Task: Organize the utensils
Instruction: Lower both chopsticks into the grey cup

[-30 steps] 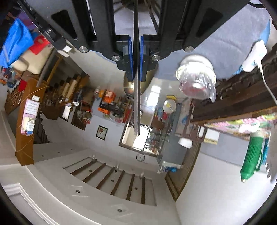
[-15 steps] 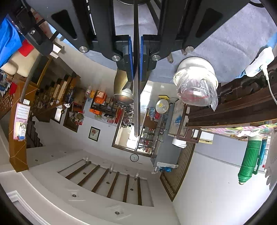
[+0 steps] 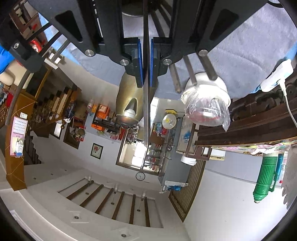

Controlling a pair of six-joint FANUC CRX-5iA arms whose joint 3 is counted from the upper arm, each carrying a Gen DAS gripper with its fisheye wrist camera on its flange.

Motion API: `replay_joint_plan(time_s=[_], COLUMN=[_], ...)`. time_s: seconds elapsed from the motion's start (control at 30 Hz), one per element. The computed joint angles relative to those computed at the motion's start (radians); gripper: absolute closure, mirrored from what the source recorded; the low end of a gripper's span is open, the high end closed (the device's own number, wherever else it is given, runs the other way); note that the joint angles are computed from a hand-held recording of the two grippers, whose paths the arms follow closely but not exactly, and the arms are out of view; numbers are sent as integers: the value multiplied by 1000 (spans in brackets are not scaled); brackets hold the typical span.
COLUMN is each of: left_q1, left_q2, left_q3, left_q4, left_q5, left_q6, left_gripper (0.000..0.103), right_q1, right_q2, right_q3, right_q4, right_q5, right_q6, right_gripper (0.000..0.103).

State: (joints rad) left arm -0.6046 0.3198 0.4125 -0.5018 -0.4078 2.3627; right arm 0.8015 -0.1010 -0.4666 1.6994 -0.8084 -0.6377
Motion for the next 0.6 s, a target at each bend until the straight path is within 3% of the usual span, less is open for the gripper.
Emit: replay_joint_plan(time_s=[0.6], left_q1=[-16], left_q2=[-46], left_q3=[-46], left_q4=[-9], left_q5=[-76], left_q6=[-40], left_gripper=[96], right_q1=[-19], right_q2=[-45], right_q3=[-26], right_q4=[-51], right_q5=[112], right_q6=[24], right_gripper=[96])
